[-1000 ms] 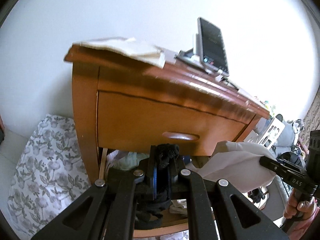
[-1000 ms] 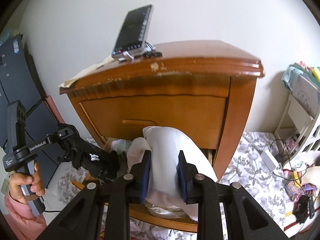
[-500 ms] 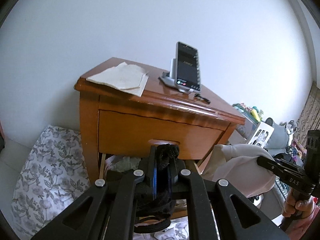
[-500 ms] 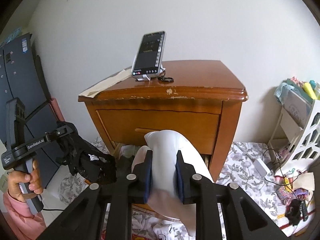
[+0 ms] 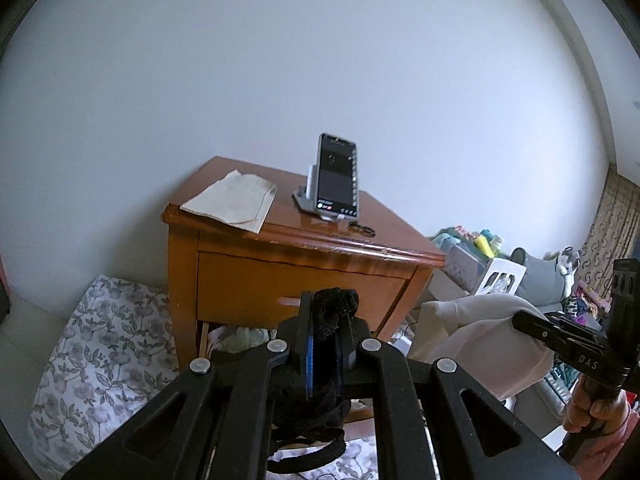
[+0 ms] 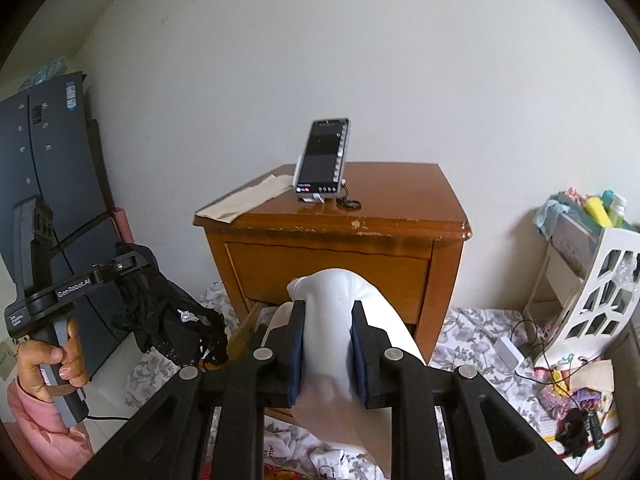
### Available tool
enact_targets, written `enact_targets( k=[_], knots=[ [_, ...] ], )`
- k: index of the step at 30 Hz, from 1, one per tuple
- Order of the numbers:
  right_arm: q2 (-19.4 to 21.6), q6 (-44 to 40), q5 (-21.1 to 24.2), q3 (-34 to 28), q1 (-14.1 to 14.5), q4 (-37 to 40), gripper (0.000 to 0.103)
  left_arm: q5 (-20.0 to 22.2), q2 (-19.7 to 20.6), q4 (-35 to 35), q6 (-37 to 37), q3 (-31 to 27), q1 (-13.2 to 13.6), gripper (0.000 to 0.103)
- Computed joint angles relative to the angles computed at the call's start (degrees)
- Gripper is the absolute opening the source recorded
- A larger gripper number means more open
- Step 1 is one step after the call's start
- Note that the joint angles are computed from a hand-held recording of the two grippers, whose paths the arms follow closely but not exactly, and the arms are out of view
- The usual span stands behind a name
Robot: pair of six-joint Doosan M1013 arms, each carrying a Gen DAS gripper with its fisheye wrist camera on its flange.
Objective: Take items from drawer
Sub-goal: 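Pull the black garment and white shirt up out of the drawer with both grippers, then lower both garments onto the bedspread below the drawer and open both grippers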
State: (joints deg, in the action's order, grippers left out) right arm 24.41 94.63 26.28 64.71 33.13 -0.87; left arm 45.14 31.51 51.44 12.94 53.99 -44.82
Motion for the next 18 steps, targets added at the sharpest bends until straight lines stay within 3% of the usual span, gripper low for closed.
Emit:
enact_targets(
  k=[8, 18],
  knots=[
    [-3.4, 0.3, -1.7, 4.0, 1.7, -2.5, 0.022, -0.5, -2.7, 4.1, -4.6, 3.9, -1.8, 0.007],
    [-4.3, 1.0, 0.7, 5.6, 3.3, -4.1, 0.022, -1.4, -4.1, 2.8, -5.1, 6.7, -2.9, 0.007]
  ],
)
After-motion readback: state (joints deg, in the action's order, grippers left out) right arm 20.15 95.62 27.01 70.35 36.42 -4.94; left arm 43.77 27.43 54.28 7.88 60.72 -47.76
